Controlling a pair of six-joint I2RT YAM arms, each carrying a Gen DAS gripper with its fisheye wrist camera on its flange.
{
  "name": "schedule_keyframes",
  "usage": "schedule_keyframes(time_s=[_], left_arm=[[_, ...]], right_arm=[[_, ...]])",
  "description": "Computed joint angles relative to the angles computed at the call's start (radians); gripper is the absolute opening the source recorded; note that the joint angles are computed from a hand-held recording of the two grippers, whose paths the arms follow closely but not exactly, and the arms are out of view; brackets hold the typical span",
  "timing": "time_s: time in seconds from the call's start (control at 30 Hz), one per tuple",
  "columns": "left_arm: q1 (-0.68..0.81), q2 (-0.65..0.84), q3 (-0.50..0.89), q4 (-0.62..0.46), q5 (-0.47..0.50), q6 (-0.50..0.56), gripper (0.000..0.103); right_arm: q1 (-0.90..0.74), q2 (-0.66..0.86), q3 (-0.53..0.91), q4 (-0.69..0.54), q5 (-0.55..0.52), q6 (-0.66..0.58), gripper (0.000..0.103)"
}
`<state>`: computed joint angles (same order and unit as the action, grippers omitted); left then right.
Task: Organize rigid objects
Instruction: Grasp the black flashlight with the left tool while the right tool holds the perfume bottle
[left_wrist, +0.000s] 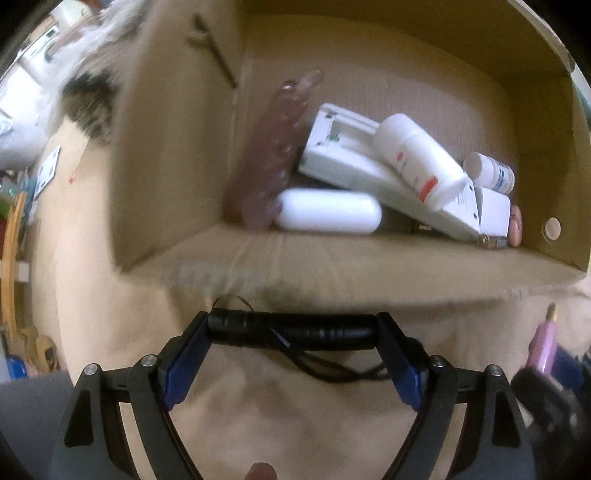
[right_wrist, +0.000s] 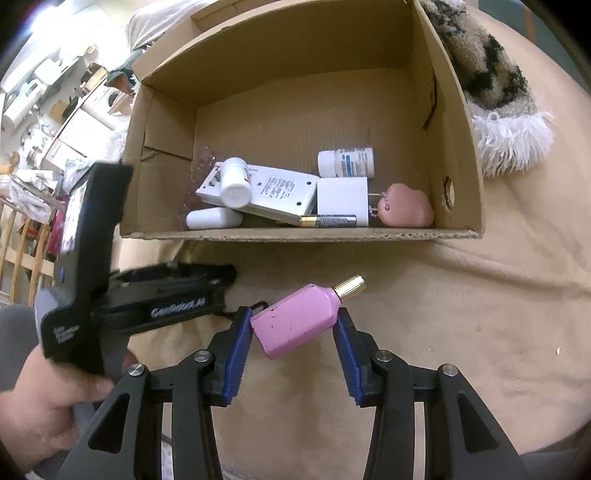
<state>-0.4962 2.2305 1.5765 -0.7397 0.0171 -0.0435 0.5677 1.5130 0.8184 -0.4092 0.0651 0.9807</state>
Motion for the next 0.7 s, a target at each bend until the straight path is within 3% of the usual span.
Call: schedule_keyframes(time_s=[0.5,0.7], left_arm=[[0.068,-0.275,-0.309,0.113,0.008,0.011,0.085],[0.034,-0.396,-0.347,0.135,-0.010,-0.008,0.085]], right_arm=[[0.043,-0.001,0.020,-0.051,0.065,0.010,0.047],[0.054,-0.044,0.017,-0.038,0.124,0.000,0.047]])
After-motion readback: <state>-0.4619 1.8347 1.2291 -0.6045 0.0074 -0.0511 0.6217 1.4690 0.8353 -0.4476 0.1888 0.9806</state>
